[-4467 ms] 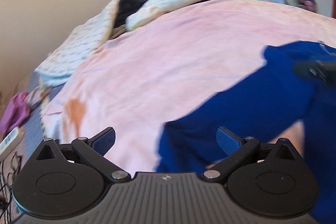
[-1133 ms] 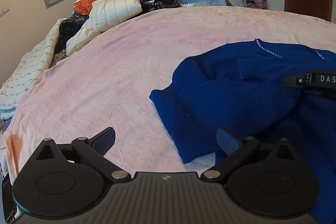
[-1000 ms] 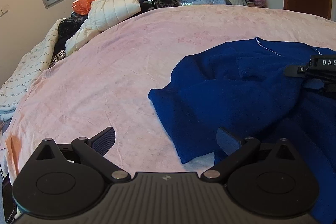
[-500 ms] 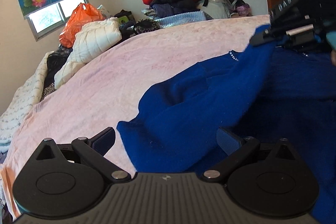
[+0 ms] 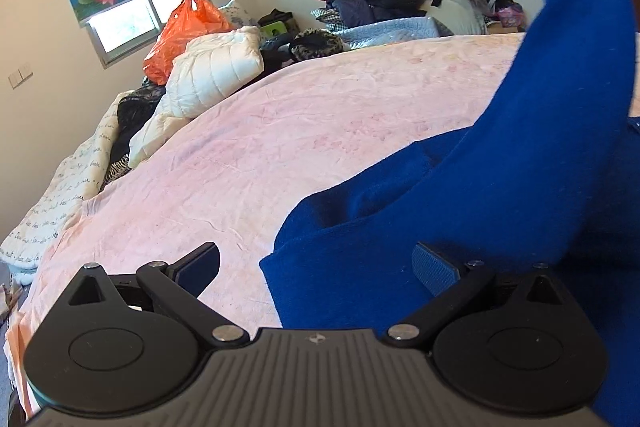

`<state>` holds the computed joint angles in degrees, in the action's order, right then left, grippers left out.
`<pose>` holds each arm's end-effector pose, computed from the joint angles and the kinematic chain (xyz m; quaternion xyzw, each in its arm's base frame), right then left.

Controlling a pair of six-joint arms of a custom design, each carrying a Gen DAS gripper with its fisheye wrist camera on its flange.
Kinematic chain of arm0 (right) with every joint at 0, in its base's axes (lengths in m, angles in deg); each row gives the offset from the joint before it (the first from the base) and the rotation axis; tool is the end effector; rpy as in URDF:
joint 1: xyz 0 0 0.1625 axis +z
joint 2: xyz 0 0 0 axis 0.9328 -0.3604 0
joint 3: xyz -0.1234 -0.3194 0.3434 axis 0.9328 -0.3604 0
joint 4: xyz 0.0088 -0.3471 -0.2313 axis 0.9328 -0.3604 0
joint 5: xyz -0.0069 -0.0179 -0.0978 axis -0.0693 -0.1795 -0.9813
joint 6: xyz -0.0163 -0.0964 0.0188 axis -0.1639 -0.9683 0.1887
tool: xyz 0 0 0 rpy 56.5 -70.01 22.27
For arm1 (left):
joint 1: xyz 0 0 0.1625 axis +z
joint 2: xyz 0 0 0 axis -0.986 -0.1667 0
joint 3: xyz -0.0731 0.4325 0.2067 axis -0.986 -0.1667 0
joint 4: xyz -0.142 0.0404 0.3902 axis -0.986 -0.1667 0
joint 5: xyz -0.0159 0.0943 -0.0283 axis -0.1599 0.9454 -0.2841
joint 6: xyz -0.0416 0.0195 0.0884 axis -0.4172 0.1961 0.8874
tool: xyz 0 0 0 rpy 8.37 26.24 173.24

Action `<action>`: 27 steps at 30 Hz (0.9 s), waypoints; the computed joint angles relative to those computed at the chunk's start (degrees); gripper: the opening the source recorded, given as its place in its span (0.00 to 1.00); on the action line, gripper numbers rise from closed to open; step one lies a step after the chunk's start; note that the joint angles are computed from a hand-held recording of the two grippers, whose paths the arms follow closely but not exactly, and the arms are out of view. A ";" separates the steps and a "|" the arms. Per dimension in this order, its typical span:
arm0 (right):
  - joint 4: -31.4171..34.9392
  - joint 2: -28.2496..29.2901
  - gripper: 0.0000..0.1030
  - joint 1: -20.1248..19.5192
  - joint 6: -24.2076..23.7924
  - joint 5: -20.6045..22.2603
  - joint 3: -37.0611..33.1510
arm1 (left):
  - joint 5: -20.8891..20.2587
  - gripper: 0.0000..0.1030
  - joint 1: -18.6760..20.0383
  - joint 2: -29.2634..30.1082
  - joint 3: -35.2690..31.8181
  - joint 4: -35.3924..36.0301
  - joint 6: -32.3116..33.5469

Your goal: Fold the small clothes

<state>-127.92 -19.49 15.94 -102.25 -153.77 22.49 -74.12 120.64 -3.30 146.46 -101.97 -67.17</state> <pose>0.0991 -0.6664 0.3576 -0.2220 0.8867 -0.4054 0.0077 -0.3485 -0.5991 -0.0464 0.0854 0.7228 -0.4188 0.5431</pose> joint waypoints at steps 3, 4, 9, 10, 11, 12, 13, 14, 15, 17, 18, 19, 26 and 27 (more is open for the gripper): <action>-1.28 -0.02 0.11 -0.57 0.64 -0.26 -0.22 | -0.47 1.00 0.43 0.16 0.05 -4.36 3.42; -1.94 -0.05 0.11 -0.84 0.97 -0.42 -0.30 | -0.53 1.00 0.50 0.23 -0.10 -4.80 3.88; -5.45 -0.57 0.11 -2.16 1.34 -1.49 -0.11 | 0.11 1.00 0.85 0.66 -1.71 -1.37 2.03; -5.86 -0.69 0.11 -2.51 1.38 -1.54 -0.19 | 0.15 1.00 0.97 0.71 -2.07 -0.62 1.54; -6.33 -0.78 0.11 -2.85 1.65 -1.65 -0.23 | 0.04 1.00 1.08 0.77 -2.28 -0.65 1.60; -6.91 -0.92 0.11 -3.29 2.06 -1.70 -0.15 | -0.13 1.00 1.18 0.81 -2.26 -1.91 2.62; -7.25 -1.03 0.11 -3.75 2.40 -1.66 -0.20 | -0.39 1.00 1.29 0.85 -2.08 -3.98 4.32; -7.54 -1.13 0.11 -4.20 2.72 -1.61 -0.24 | -0.65 1.00 1.42 0.93 -2.04 -5.56 5.74; -7.93 -1.25 0.11 -4.70 3.11 -1.62 -0.22 | -0.84 1.00 1.53 1.02 -2.20 -6.01 6.22; -8.64 -1.36 0.11 -5.60 3.92 -1.72 -0.23 | -1.14 1.00 1.68 1.24 -2.61 -6.04 6.52; -8.74 -1.46 0.11 -6.09 4.33 -1.68 -0.28 | -1.25 1.00 1.72 1.37 -2.76 -6.21 6.82; -8.90 -1.51 0.11 -6.58 4.78 -1.58 -0.34 | -1.32 1.00 1.78 1.50 -2.91 -6.41 7.18; -11.63 -1.91 0.11 -9.16 5.94 -2.83 0.50 | -1.93 1.00 1.88 1.95 -3.83 -3.98 5.81; -11.74 -2.00 0.11 -9.63 6.07 -2.90 0.63 | -2.06 1.00 1.88 1.90 -3.78 -4.07 5.82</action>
<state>-139.66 -21.49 6.30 -96.17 -156.67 23.12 -76.18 122.51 -1.39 142.68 -106.04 -61.34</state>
